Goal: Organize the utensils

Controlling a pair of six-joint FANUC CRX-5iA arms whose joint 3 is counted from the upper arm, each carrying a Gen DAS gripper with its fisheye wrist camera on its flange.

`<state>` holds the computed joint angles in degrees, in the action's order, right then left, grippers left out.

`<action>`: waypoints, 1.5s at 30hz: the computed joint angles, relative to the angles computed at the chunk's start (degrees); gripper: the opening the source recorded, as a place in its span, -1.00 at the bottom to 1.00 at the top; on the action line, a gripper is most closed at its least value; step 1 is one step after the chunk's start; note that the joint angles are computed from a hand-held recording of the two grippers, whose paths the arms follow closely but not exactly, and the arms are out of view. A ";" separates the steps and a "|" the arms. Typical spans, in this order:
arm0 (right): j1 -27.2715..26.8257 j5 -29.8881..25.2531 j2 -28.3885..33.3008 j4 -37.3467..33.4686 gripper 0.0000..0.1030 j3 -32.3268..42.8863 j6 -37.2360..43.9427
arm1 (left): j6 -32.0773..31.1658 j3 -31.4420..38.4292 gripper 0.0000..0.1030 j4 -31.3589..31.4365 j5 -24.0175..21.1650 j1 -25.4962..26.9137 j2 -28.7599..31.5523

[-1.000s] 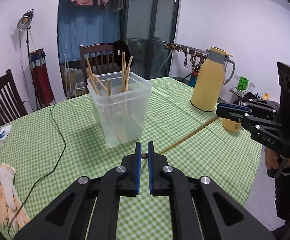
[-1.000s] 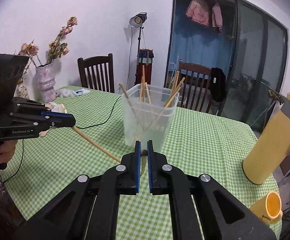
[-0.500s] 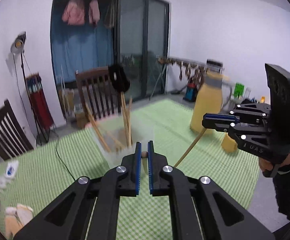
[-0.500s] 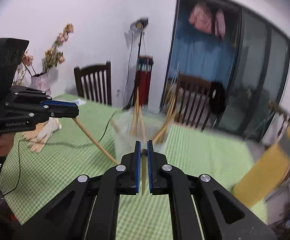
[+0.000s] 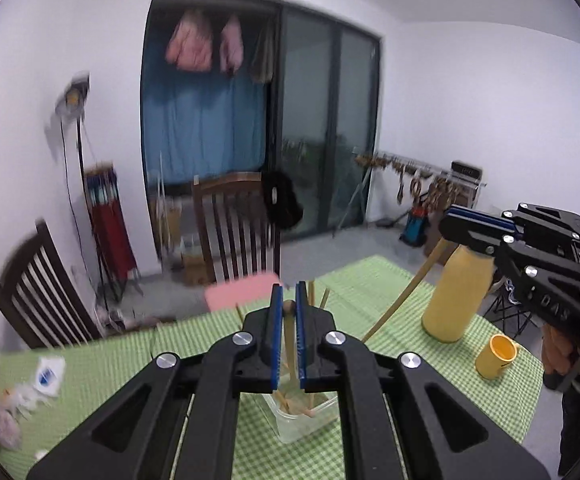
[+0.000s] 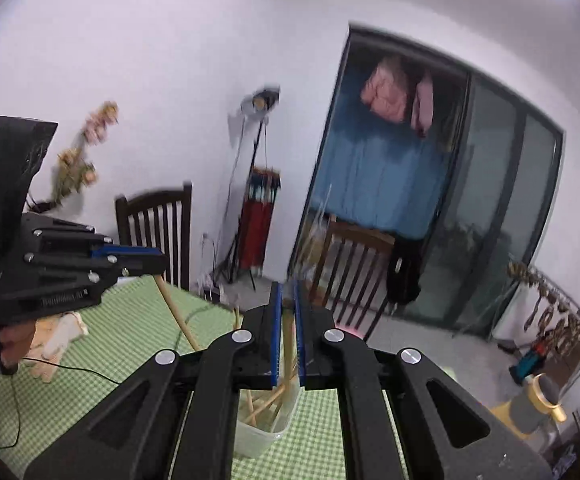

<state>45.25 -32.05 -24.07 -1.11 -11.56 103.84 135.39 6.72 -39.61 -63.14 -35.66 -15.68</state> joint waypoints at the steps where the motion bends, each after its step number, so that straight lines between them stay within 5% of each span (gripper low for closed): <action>1: 0.12 -1.05 2.82 0.60 -0.88 1.06 -0.95 | 0.25 -0.87 -0.94 1.65 1.21 1.93 0.37; 9: -0.11 -8.48 15.87 3.92 -0.88 5.11 -6.80 | -5.93 -7.72 -0.93 15.85 9.87 13.98 5.58; 15: -3.66 -14.06 22.21 -2.20 -0.87 11.60 -7.46 | -1.72 -9.69 -0.91 15.72 11.13 14.76 5.71; 18: -3.38 -13.50 22.62 0.31 -0.52 11.22 -10.60 | -1.33 -9.39 -0.54 14.01 10.09 13.37 5.16; 19: -3.28 -12.17 22.07 2.07 -0.22 10.08 -12.47 | -0.78 -9.02 -0.40 13.30 9.63 12.84 4.99; 21: -3.35 -11.02 20.97 2.57 -0.11 8.80 -13.54 | -0.40 -8.93 -0.27 13.13 9.11 12.36 4.41; 23: -3.78 -11.08 20.17 2.87 -0.11 8.50 -14.26 | 1.75 -8.64 -0.01 11.23 7.72 11.10 3.84; 27: -4.30 -10.79 17.63 4.33 0.02 6.89 -14.39 | 7.21 -8.34 0.22 5.97 3.97 7.49 2.69; 45: -10.61 -11.30 5.11 1.38 0.27 -0.03 -10.96 | 19.24 -2.75 0.59 -11.13 -17.03 -14.55 0.71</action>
<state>34.64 -43.36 -18.96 0.27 -11.59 92.88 154.63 3.97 -50.73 -80.16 -50.21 -14.97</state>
